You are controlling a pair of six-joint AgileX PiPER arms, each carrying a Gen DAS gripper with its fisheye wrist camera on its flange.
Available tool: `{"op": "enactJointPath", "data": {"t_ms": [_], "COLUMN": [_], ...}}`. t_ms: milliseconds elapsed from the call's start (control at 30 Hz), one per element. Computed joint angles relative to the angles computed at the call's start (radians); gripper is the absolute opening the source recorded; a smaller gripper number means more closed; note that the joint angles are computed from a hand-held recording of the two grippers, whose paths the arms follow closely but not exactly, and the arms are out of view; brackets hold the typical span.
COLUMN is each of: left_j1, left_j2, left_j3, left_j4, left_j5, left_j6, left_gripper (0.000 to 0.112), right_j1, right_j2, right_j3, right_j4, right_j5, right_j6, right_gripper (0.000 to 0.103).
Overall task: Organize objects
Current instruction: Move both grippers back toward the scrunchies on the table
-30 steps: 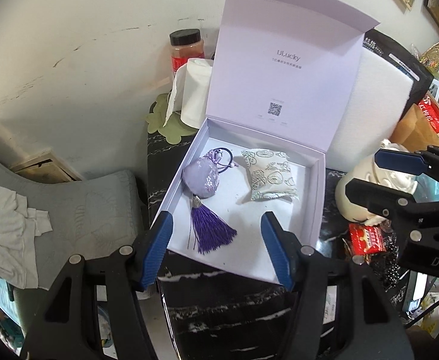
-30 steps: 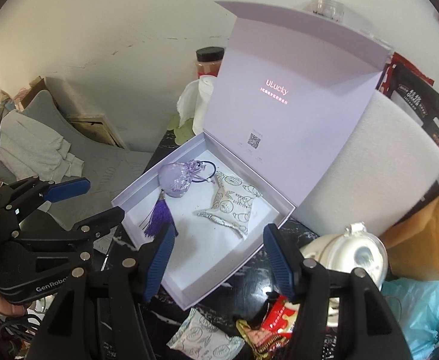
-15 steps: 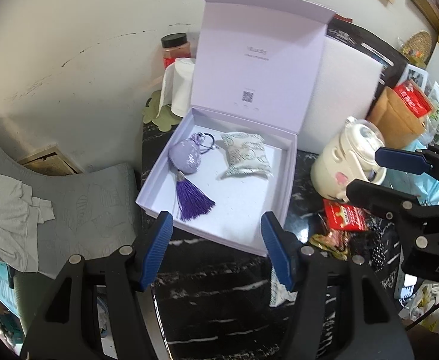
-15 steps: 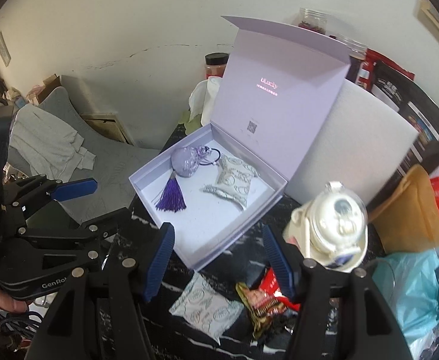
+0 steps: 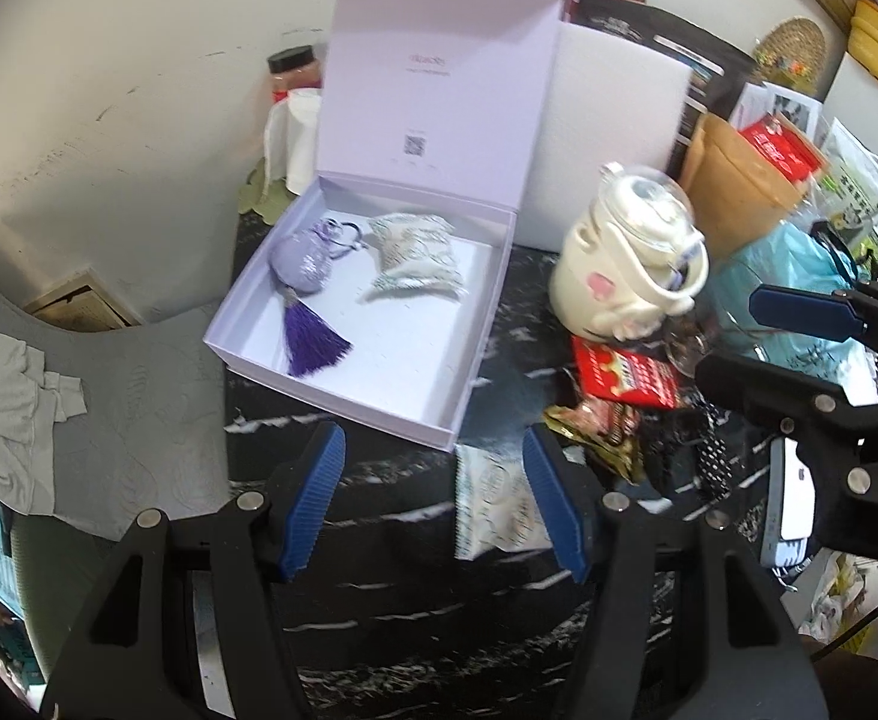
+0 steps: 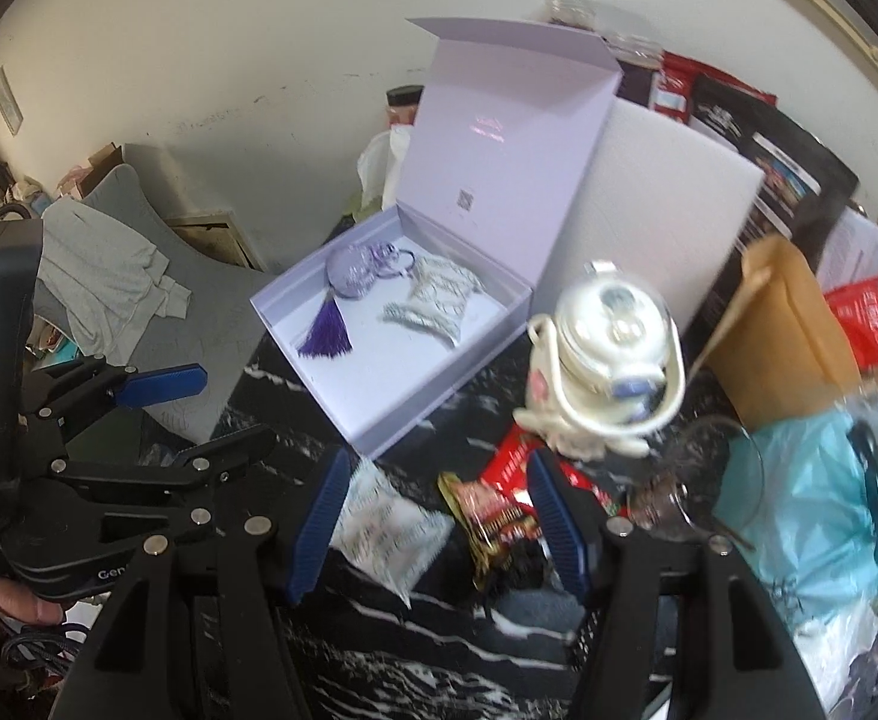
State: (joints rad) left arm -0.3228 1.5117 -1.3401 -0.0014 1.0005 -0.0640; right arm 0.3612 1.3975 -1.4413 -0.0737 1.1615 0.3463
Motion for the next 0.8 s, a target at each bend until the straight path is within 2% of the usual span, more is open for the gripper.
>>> {"op": "enactJointPath", "data": {"t_ms": [400,600,800], "left_j1": [-0.207,-0.286,-0.327], "left_j2": [0.013,0.070,0.149], "left_j3": [0.047,0.007,-0.057], "left_j4": [0.033,0.049,0.033], "left_j5": [-0.024,-0.034,-0.035], "left_j6": [-0.161,-0.218,-0.211], "left_gripper": [0.060,0.060,0.061], "right_j1": [-0.143,-0.261,-0.394], "right_j2": [-0.190,-0.253,-0.291], "right_j3": [0.218,0.290,0.357], "right_j4": [0.062,0.105,0.162], "right_j5": [0.004,0.011,0.007], "right_j6": [-0.074,-0.134,-0.212], "right_gripper": [0.062,0.062,0.062]}}
